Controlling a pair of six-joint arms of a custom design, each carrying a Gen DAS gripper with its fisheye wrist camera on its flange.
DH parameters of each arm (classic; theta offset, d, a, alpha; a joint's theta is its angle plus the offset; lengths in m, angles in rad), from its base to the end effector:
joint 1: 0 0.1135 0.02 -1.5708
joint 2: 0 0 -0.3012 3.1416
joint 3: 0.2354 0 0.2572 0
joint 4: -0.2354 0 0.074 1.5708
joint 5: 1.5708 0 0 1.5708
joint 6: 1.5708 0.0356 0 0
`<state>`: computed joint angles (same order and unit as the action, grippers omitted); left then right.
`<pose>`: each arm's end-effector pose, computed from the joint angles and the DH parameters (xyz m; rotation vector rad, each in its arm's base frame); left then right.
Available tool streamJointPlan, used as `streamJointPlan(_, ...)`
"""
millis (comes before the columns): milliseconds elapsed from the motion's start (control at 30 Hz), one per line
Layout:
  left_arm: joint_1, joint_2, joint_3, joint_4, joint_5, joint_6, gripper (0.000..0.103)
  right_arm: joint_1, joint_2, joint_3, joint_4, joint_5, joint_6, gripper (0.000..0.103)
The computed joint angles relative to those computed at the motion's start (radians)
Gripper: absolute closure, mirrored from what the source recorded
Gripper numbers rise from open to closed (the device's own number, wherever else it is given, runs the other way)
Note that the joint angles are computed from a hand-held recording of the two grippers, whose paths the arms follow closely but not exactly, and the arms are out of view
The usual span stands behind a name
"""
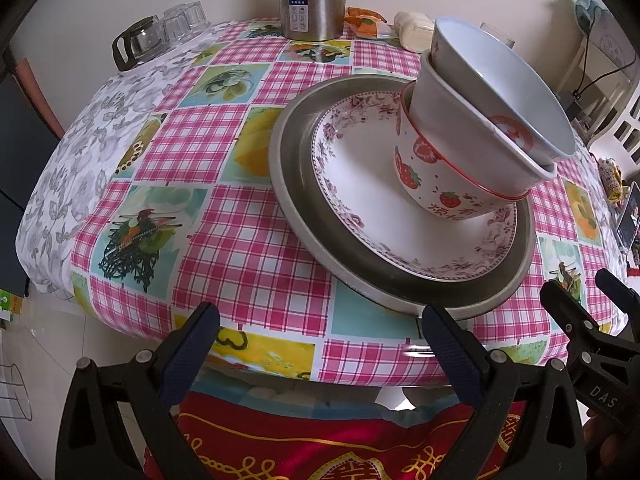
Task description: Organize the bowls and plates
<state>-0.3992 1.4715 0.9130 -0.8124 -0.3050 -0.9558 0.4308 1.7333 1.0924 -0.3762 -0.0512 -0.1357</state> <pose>0.2395 -0.0894 0.2257 -0.8083 2.6726 0.1588 0.3288 0.1531 0.2161 -0.7436 2.4871 0.1742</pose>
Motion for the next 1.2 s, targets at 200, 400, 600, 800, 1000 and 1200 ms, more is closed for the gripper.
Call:
streamJointPlan(200,0.003,0.002,-0.001,0.001,0.004,0.001,0.002,0.002,-0.001,0.0,-0.001,0.002,0.001,0.0)
streamJointPlan(400,0.008,0.0,-0.004,0.002,0.006,-0.004,0.002,0.001,0.0,0.0,0.001,0.002,0.001,0.0)
streamJointPlan(600,0.009,0.001,0.0,0.0,0.006,-0.005,0.002,0.0,0.0,0.001,0.0,0.002,0.004,0.0)
streamJointPlan(800,0.008,0.003,0.0,0.0,0.004,-0.007,0.002,-0.001,0.001,0.002,0.0,0.002,0.005,0.0)
streamJointPlan(1000,0.011,0.004,0.004,-0.011,-0.001,-0.012,0.002,-0.003,0.002,0.004,-0.002,0.002,0.006,0.0)
streamJointPlan(1200,0.004,0.006,0.009,-0.02,-0.014,-0.022,0.002,-0.003,0.003,0.005,-0.002,0.002,0.006,0.0)
